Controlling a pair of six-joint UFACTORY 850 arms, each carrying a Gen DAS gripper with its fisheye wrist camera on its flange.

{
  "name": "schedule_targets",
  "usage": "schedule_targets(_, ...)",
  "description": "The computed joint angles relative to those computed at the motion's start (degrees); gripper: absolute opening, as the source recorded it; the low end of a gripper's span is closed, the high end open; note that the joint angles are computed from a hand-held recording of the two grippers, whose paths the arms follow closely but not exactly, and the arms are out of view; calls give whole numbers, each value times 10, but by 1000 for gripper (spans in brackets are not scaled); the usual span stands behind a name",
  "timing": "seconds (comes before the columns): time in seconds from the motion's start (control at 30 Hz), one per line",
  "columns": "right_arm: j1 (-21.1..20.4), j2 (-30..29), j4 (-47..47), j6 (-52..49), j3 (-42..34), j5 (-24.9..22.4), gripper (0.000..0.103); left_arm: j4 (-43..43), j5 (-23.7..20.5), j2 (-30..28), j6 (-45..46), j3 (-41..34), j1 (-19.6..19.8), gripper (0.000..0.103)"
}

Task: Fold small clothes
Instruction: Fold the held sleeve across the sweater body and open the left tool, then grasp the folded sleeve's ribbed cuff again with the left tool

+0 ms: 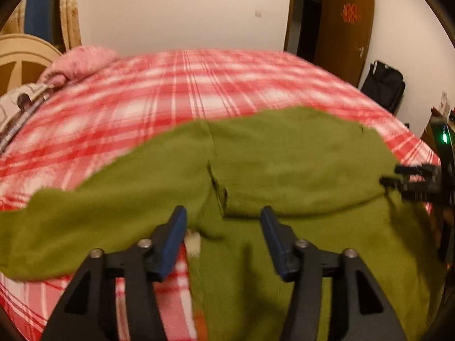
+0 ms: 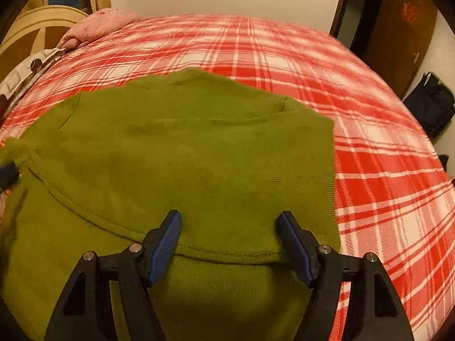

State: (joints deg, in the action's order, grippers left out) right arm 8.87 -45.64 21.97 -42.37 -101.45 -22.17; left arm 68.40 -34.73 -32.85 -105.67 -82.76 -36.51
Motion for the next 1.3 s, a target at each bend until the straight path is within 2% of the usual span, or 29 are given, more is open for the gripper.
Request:
schedule_targets(0.1, 7, 13, -46, 39, 9, 3, 71, -15, 8, -19, 23, -31, 13, 63)
schedule_targets(0.13, 9, 15, -21, 15, 7, -5, 71, -41, -1, -36, 55, -54, 16, 63)
schedule_targets(0.23, 22, 20, 35, -46, 6, -11, 71, -155, -68, -89, 161, -126, 23, 63)
schedule_targets(0.3, 31, 19, 77, -91, 6, -12, 71, -172, -61, -89, 163, -119, 26, 64)
schedule_targets(0.4, 50, 13, 61, -85, 11, -21, 71, -158, -84, -85, 164, -107, 18, 79)
schedule_targets(0.43, 56, 7, 44, -74, 10, -33, 71, -157, -78, -79, 158, -95, 20, 84)
schedule_targets(0.53, 67, 30, 51, -88, 61, 22, 71, -131, -41, -52, 109, -55, 23, 83)
schedule_targets(0.67, 65, 25, 93, -120, 35, -51, 71, -44, -35, -1, -5, 12, 13, 82)
schedule_targets(0.73, 73, 37, 114, -148, 45, -30, 71, -21, -47, 23, -39, 39, 8, 83)
schedule_targets(0.8, 82, 36, 134, -167, 39, -28, 71, 12, -50, 52, -76, 77, 4, 89)
schedule_targets(0.87, 93, 17, 136, -153, 7, -54, 71, 11, -83, 78, -79, 109, 0, 94)
schedule_targets(0.97, 116, -8, 117, -131, -19, -66, 71, 3, -116, 112, -89, 154, 0, 94)
schedule_targets(1.07, 129, -27, 119, -120, -34, -111, 72, -11, -138, 154, -114, 214, 11, 94)
schedule_targets(1.17, 148, 2, 153, -183, 23, -53, 73, -24, -162, 189, -143, 264, 21, 94)
schedule_targets(1.23, 151, 6, 160, -185, 30, -47, 73, -29, -173, 210, -166, 294, 30, 94)
schedule_targets(1.3, 149, 1, 164, -182, 21, -64, 73, -36, -186, 227, -191, 320, 41, 94)
